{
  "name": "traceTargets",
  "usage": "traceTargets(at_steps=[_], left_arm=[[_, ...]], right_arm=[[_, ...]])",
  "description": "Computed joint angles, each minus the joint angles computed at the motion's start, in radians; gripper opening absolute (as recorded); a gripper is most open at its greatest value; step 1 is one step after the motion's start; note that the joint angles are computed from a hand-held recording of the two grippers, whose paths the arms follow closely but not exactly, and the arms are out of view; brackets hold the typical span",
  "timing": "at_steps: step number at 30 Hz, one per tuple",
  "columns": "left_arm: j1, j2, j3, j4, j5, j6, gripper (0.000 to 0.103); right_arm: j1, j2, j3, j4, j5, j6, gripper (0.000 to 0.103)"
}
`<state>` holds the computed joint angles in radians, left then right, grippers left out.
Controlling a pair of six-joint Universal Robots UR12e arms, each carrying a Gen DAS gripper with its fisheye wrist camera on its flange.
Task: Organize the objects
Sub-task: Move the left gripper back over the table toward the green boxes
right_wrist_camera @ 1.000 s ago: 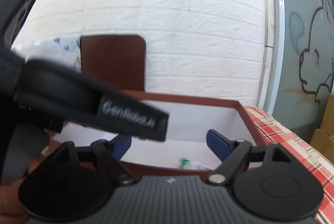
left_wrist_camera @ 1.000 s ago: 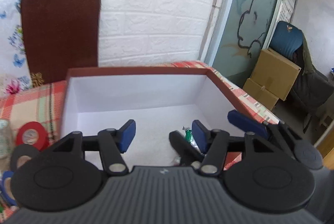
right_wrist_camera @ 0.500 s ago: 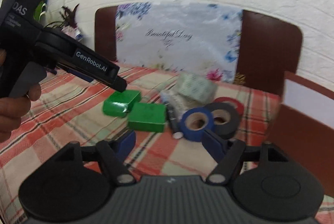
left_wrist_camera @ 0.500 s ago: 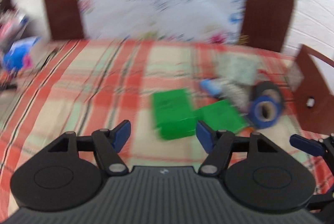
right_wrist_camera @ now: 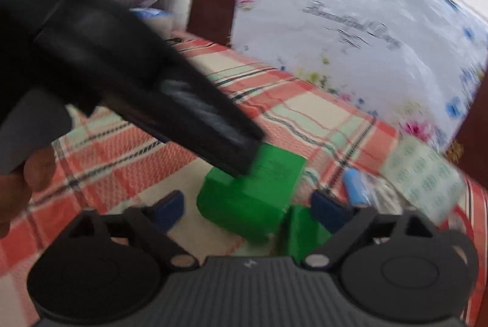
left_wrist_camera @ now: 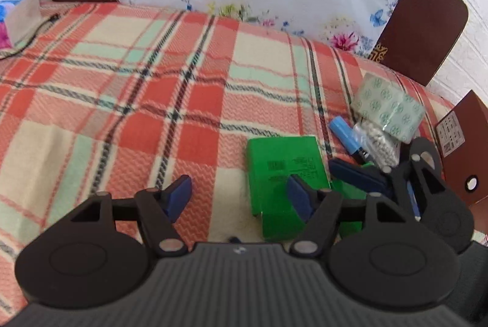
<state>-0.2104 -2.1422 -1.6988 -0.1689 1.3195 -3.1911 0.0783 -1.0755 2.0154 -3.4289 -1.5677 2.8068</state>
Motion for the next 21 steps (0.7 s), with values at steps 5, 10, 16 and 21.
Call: traceTargets(at_steps=[5, 10, 16, 21], left_arm=[[0.004, 0.024, -0.029, 0.015, -0.037, -0.015, 0.019], [-0.013, 0.070, -0.068, 0.011, 0.015, -0.006, 0.009], [0.004, 0.098, -0.120, 0.074, 0.065, -0.052, 0.024], [0.024, 0.086, -0.086, -0.006, -0.022, -0.097, 0.065]], right_arm=[[0.000, -0.024, 0.019, 0.014, 0.047, 0.018, 0.036], [0.010, -0.062, 0.076, -0.036, 0.030, 0.066, 0.013], [-0.014, -0.115, 0.176, -0.107, 0.068, 0.086, 0.042], [-0.025, -0.116, 0.180, -0.103, 0.050, 0.104, 0.057]])
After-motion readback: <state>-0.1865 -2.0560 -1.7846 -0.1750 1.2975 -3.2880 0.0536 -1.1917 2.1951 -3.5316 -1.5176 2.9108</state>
